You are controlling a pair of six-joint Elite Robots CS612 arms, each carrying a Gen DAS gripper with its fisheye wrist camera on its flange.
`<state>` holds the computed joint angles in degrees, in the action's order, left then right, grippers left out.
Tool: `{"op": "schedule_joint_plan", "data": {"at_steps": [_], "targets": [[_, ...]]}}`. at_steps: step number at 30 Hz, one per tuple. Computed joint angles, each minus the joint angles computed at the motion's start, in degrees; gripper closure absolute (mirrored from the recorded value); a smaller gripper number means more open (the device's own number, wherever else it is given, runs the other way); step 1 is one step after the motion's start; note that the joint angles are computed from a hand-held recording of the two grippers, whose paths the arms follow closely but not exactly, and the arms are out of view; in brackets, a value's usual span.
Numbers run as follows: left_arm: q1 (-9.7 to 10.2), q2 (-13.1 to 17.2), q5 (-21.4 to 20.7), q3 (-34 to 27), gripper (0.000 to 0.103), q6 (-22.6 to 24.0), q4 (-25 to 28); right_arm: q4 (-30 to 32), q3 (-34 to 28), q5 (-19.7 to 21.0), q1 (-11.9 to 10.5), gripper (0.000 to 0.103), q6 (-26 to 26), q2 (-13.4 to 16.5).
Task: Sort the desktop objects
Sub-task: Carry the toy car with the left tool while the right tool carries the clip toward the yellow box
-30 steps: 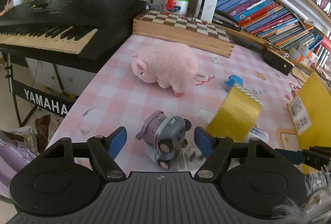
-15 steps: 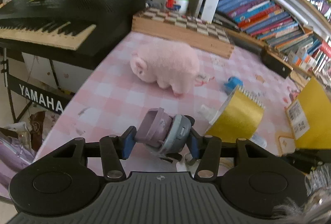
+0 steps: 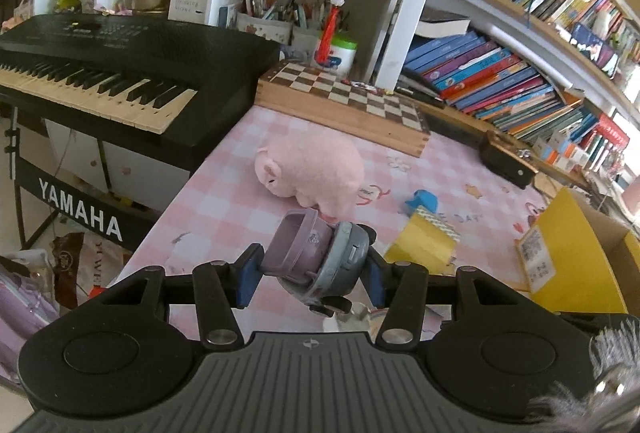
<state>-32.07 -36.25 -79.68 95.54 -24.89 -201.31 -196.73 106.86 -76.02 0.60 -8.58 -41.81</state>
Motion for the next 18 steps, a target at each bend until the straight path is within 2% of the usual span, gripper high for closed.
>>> {"op": "schedule_joint_plan", "data": {"at_steps": [18], "targets": [[-1.4, -4.51, -5.67, 10.47, 0.054, 1.12, -11.39, -7.63, 8.82, -2.49, 0.85, 0.062, 7.37, -4.84]]}}
